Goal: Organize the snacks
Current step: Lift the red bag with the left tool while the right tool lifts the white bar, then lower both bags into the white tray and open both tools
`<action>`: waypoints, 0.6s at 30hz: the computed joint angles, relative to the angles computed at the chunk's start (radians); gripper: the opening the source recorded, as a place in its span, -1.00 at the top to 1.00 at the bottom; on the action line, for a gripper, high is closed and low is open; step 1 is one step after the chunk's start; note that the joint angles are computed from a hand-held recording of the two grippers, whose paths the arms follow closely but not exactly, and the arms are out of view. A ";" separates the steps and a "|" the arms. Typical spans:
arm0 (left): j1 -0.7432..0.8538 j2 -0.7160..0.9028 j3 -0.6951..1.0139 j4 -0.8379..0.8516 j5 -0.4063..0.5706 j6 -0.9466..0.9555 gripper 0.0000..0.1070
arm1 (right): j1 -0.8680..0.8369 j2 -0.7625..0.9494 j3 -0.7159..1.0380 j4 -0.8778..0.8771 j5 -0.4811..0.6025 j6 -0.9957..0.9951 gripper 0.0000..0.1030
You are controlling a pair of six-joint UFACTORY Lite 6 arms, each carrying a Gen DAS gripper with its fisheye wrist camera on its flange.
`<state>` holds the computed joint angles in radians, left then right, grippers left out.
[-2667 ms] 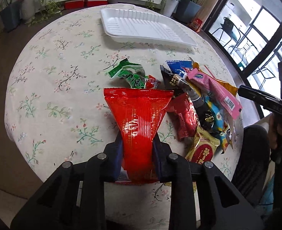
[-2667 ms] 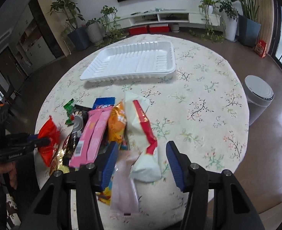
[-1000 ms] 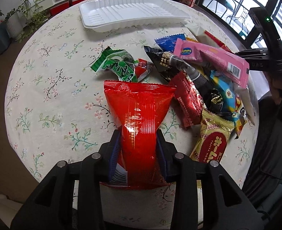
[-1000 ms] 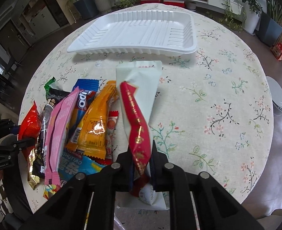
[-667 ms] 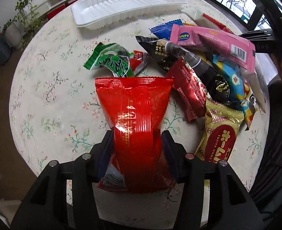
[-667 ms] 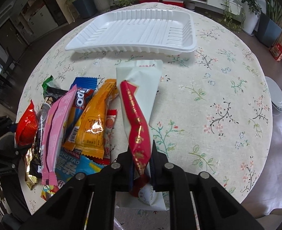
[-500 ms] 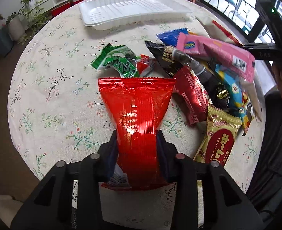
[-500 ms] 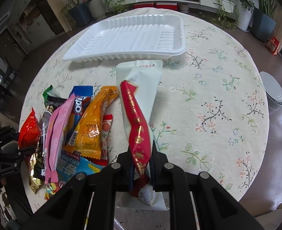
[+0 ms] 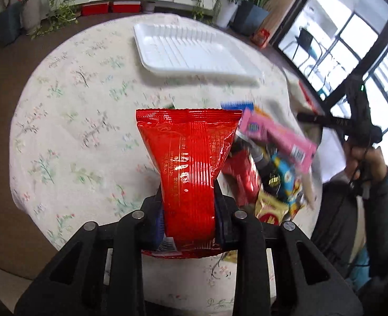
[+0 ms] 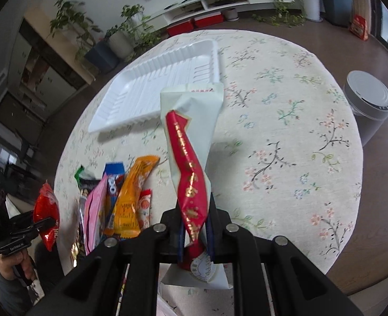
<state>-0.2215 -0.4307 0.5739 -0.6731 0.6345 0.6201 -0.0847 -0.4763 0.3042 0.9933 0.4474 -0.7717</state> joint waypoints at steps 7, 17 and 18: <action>0.172 0.206 0.287 -0.172 0.115 0.190 0.50 | -0.168 0.083 0.114 0.068 0.086 -0.098 0.73; 0.063 0.749 0.916 -0.103 0.069 0.026 0.50 | -0.086 0.392 0.546 0.032 0.061 0.032 0.73; 0.048 0.812 0.999 -0.064 0.077 -0.022 0.50 | -0.050 0.439 0.605 0.006 0.048 0.066 0.73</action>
<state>-0.1739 0.3808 1.5733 -0.7371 0.7111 0.5979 -0.1346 -0.0374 0.9091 0.9998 0.4958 -0.7055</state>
